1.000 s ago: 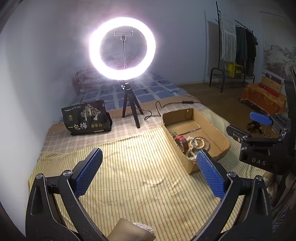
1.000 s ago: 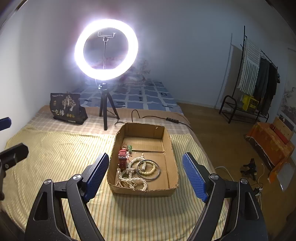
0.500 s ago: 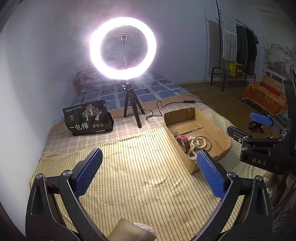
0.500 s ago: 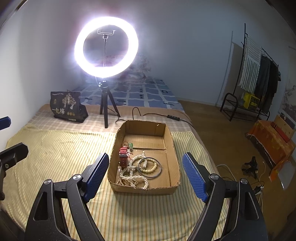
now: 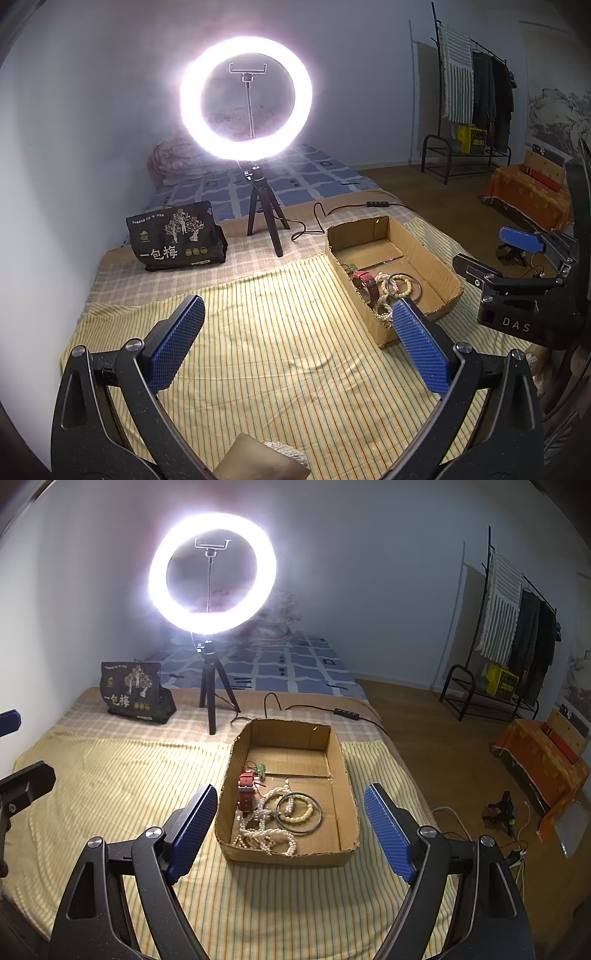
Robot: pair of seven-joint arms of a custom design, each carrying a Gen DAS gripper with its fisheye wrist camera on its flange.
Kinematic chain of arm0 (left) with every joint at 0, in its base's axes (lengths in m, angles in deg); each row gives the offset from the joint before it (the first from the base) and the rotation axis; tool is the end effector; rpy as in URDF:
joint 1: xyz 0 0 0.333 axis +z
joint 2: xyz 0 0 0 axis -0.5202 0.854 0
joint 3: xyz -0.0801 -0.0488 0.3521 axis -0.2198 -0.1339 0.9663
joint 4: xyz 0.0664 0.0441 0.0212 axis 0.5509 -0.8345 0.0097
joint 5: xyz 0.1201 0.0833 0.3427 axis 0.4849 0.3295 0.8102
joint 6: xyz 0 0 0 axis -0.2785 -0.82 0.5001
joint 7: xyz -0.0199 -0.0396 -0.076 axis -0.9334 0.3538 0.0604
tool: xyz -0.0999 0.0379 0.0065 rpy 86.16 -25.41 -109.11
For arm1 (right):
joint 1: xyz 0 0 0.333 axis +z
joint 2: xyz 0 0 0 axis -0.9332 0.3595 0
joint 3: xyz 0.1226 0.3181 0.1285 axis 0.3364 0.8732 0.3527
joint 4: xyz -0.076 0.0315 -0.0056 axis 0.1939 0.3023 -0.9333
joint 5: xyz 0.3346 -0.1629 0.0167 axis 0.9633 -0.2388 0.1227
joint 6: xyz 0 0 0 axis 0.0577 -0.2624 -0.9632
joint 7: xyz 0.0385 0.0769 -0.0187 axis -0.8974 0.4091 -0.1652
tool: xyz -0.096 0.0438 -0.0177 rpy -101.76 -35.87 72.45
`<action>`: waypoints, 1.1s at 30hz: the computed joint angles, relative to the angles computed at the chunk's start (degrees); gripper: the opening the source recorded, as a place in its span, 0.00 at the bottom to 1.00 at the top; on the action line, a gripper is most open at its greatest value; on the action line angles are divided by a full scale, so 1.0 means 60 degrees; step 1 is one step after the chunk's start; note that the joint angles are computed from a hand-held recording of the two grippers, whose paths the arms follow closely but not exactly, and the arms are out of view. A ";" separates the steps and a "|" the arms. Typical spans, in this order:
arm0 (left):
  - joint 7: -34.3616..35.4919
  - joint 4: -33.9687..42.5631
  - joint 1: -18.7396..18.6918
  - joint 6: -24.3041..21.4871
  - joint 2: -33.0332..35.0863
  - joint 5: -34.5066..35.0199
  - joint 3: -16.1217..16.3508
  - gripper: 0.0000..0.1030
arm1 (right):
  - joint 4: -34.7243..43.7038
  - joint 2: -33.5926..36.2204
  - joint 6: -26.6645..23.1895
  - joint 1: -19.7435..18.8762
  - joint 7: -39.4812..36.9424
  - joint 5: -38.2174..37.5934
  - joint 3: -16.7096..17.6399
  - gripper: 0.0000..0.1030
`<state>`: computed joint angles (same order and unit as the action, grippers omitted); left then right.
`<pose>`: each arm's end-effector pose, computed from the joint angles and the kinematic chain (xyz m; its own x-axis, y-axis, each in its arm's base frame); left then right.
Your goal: Organize jewelry
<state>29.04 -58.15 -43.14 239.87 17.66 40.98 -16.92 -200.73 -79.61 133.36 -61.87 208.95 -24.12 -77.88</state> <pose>0.5504 -0.2512 0.6441 -0.5629 -0.8237 -0.0686 -0.4351 0.3659 -0.8227 0.4973 0.1471 0.6188 -0.3271 -0.9400 0.0971 -0.5519 0.1066 -0.8271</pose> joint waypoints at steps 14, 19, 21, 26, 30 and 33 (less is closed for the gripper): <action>0.0182 0.0143 0.0012 -0.0433 -0.0005 -0.0375 -0.0020 1.00 | -0.0027 -0.0030 0.0014 -0.0019 -0.0105 0.0062 -0.0007 0.79; 0.0105 0.0296 0.0018 -0.0846 0.0041 -0.0582 0.0014 1.00 | -0.0047 -0.0056 -0.0016 -0.0006 -0.0168 0.0112 0.0020 0.79; 0.0031 0.0319 0.0015 -0.0870 0.0062 -0.0535 0.0026 1.00 | -0.0041 -0.0061 -0.0049 0.0004 -0.0209 0.0114 0.0039 0.79; 0.0098 0.0322 0.0030 -0.0839 0.0073 -0.0562 0.0010 1.00 | -0.0014 -0.0033 -0.0096 0.0021 -0.0237 0.0085 0.0050 0.79; 0.0077 0.0239 0.0018 -0.0642 0.0049 -0.0491 0.0008 1.00 | -0.0009 -0.0024 -0.0095 0.0042 -0.0288 0.0142 0.0034 0.79; 0.0107 0.0173 0.0018 -0.0489 0.0023 -0.0521 0.0000 1.00 | -0.0012 -0.0020 -0.0128 0.0056 -0.0302 0.0135 0.0046 0.79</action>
